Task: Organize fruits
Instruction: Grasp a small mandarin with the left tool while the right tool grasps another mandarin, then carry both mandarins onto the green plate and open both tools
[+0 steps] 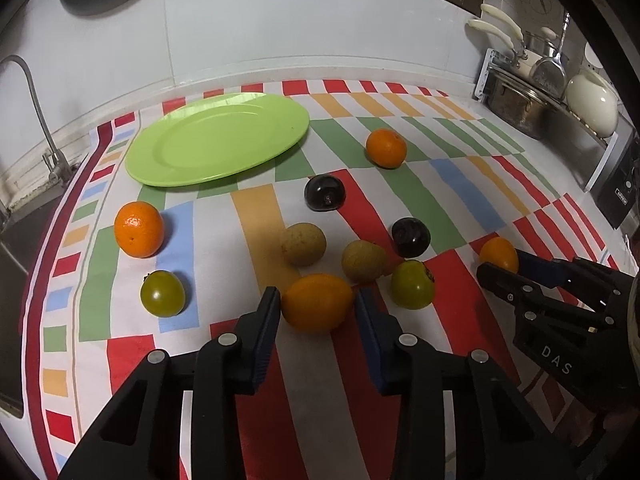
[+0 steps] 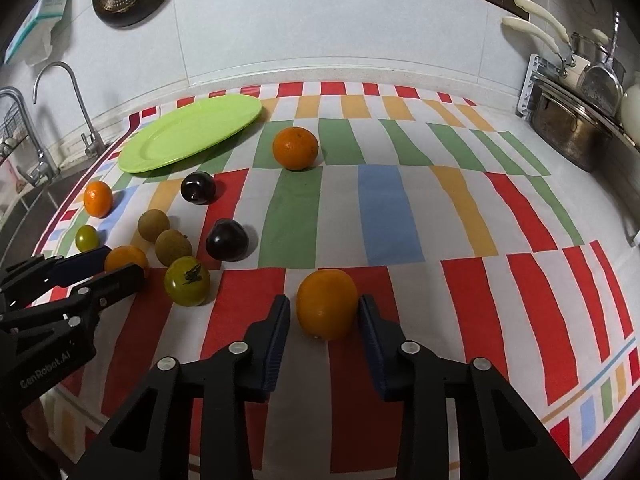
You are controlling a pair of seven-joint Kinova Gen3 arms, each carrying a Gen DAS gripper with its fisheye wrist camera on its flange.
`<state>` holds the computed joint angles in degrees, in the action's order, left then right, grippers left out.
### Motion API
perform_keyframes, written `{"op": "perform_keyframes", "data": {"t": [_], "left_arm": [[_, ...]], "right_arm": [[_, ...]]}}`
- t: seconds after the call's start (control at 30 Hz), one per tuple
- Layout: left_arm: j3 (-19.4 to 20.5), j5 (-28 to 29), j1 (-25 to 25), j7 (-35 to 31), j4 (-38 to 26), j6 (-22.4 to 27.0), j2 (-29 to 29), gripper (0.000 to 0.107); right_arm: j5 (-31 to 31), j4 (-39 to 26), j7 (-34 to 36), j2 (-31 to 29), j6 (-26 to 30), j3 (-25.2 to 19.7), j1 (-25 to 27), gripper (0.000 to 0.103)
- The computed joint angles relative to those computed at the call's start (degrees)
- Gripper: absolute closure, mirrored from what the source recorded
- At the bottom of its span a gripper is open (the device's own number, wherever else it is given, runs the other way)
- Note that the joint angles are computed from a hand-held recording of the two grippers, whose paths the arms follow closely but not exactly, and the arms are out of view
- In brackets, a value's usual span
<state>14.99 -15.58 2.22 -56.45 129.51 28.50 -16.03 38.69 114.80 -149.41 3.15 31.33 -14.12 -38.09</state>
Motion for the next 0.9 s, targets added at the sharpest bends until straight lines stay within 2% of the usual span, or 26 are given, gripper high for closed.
{"op": "perform_keyframes", "data": {"t": [0.2, 0.47, 0.63, 0.73, 0.9], "left_arm": [[0.82, -0.53, -0.14, 0.18, -0.07, 0.33, -0.71, 0.070], [0.88, 1.38, -0.28, -0.78, -0.59, 2.72, -5.73, 0.070], [1.85, 1.83, -1.90, -1.44, -1.62, 5.18, -9.13, 0.070], [2.08, 1.79, -2.73, -2.34, -2.09, 6.30, -10.78, 0.070], [-1.05, 3.53, -2.48, -5.80, -2.68, 7.13, -12.38, 0.070]], "right_arm": [[0.37, 0.48, 0.04, -0.49, -0.90, 0.00, 0.20, 0.071], [-1.22, 1.26, 2.81, -3.43, -3.54, -1.89, 1.06, 0.071], [-3.67, 0.67, 7.49, -5.33, -5.39, -3.41, 1.98, 0.071], [-8.21, -0.18, 13.23, -5.77, -7.11, -3.50, 2.61, 0.071], [-10.51, -2.07, 18.28, -4.96, -8.36, -4.27, 2.98, 0.071]]}}
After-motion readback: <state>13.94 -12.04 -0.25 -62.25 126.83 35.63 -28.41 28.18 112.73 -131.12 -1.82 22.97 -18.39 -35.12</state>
